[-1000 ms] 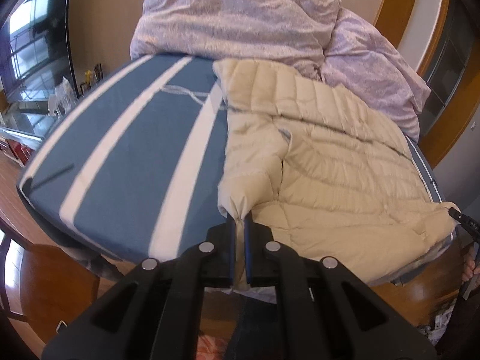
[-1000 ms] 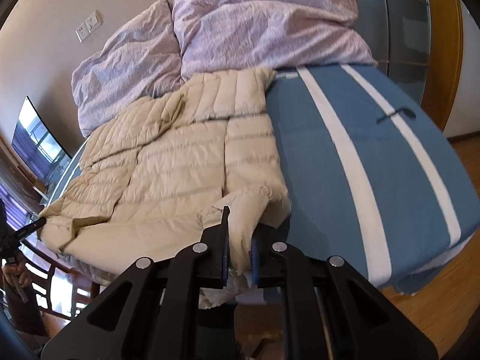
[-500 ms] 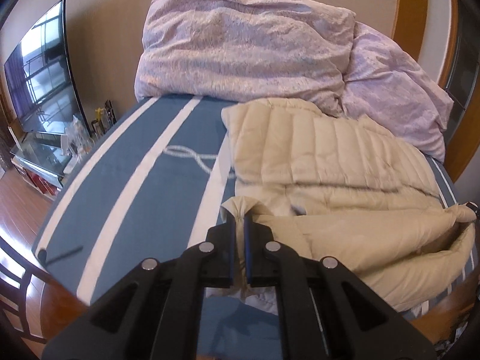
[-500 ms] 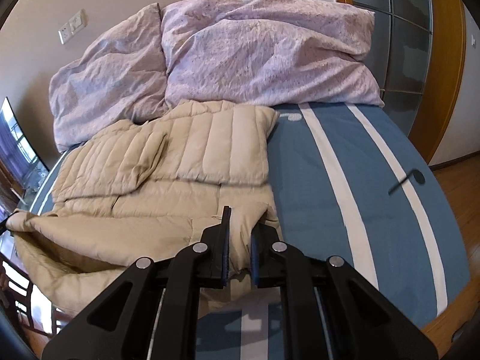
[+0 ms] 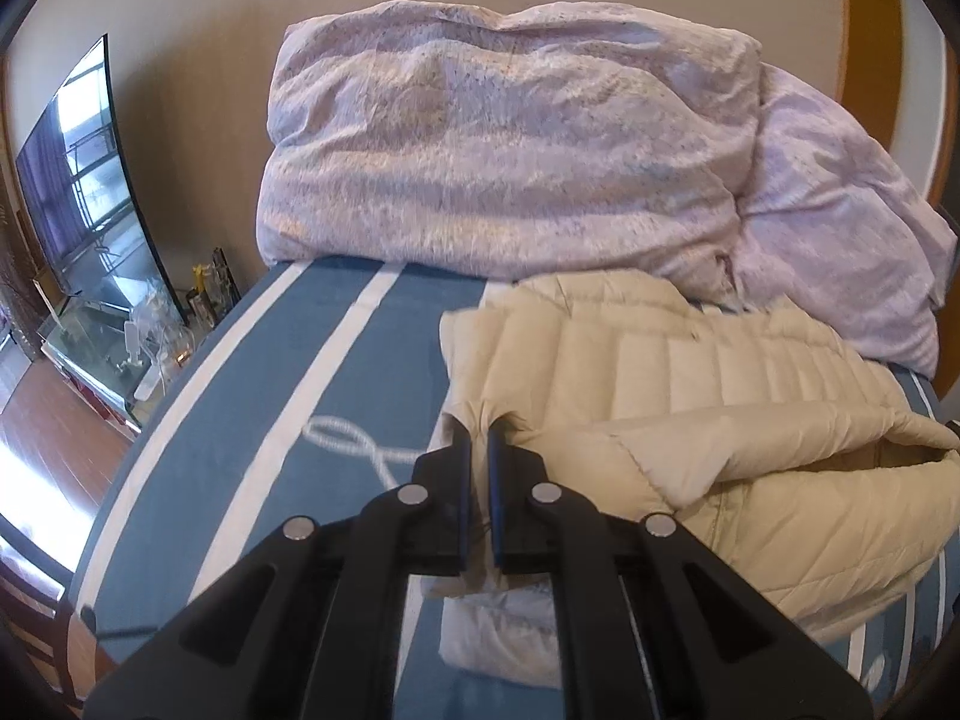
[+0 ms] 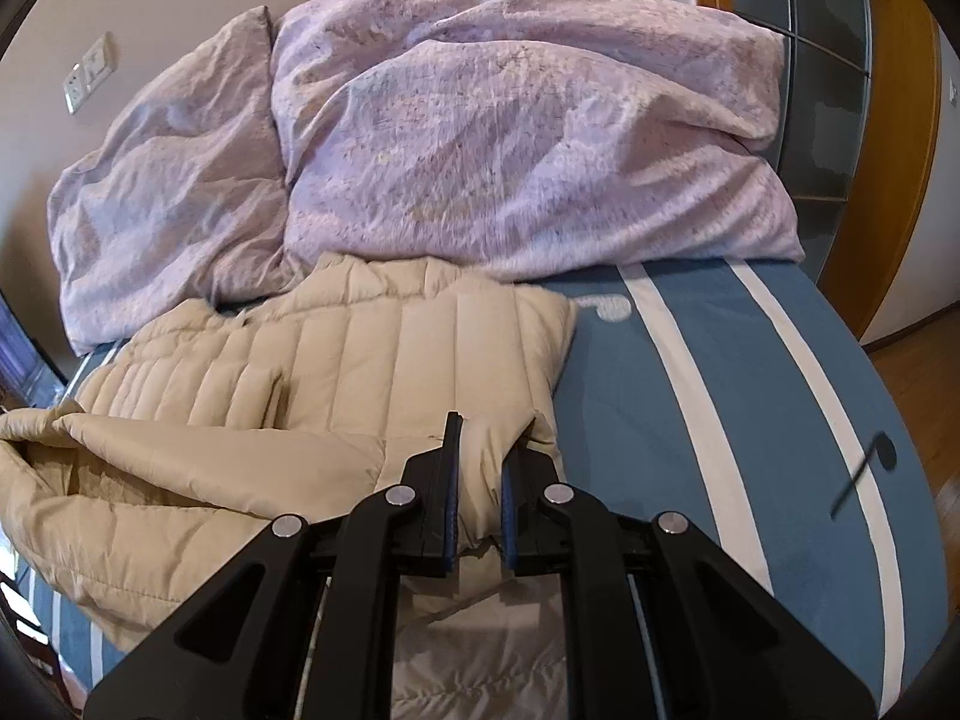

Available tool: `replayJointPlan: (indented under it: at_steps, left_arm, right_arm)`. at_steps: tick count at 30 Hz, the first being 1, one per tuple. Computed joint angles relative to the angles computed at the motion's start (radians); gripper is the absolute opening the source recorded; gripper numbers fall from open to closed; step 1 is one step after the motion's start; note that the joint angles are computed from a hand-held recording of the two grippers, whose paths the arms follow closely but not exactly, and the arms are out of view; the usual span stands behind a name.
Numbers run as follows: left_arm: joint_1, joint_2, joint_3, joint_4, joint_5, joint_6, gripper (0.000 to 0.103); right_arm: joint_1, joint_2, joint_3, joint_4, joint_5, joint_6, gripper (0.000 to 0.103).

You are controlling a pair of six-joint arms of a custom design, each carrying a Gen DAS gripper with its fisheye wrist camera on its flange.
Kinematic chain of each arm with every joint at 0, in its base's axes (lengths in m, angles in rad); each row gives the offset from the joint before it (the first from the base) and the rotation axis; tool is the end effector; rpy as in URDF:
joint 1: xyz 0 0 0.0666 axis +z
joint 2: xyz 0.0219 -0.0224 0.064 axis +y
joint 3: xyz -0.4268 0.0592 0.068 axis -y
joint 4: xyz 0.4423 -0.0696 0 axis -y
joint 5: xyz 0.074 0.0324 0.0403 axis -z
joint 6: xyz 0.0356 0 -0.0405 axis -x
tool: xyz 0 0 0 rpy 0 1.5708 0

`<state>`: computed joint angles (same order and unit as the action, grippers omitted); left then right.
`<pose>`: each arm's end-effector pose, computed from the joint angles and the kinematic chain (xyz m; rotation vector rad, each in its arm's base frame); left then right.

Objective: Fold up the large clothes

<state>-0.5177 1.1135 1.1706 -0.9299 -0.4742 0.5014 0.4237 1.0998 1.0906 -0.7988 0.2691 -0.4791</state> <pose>0.3587 -0.1861 0.4877 -0.1845 2.3147 0.0774 0.3740 0.1578 0.4593 0.1919 2.3374 0.1244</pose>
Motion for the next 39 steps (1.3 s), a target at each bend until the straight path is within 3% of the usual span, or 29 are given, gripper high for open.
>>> replayJointPlan:
  at_steps: [5,13,15,16,17,18,20,24,30,35,39]
  left_arm:
    - [0.046,0.094,0.071,0.042,-0.002,-0.026,0.006]
    - [0.106,0.260,0.159,0.092,0.013,0.027,0.011]
    - [0.114,0.293,0.173,0.098,0.010,0.040,0.020]
    - [0.115,0.305,0.177,0.105,0.000,0.043,0.039]
    - [0.115,0.312,0.180,0.114,-0.017,0.047,0.048]
    - [0.115,0.314,0.180,0.129,-0.026,0.047,0.059]
    - [0.117,0.307,0.178,0.145,-0.013,0.029,0.063]
    - [0.110,0.267,0.160,0.155,-0.011,-0.004,0.077]
    - [0.097,0.177,0.092,0.164,0.028,-0.005,0.081]
    - [0.077,0.140,0.052,0.188,0.038,0.013,0.084]
    - [0.057,0.210,0.088,0.155,0.021,-0.013,0.084]
  right_arm:
    - [-0.030,0.083,0.054,0.075,0.011,0.000,0.011]
    - [-0.069,0.223,0.122,0.159,0.017,-0.044,0.015]
    - [-0.077,0.236,0.119,0.203,-0.006,-0.044,0.030]
    - [-0.083,0.236,0.116,0.222,-0.020,-0.051,0.053]
    - [-0.086,0.231,0.111,0.238,-0.028,-0.058,0.077]
    - [-0.088,0.218,0.099,0.272,-0.021,-0.063,0.082]
    - [-0.084,0.191,0.079,0.318,0.000,-0.045,0.082]
    - [-0.082,0.142,0.066,0.276,-0.024,-0.009,0.080]
    - [-0.074,0.095,0.026,0.226,-0.066,0.012,0.069]
    - [-0.044,0.150,0.059,0.163,-0.029,0.049,0.066]
    - [-0.027,0.224,0.102,0.128,0.048,0.053,0.066]
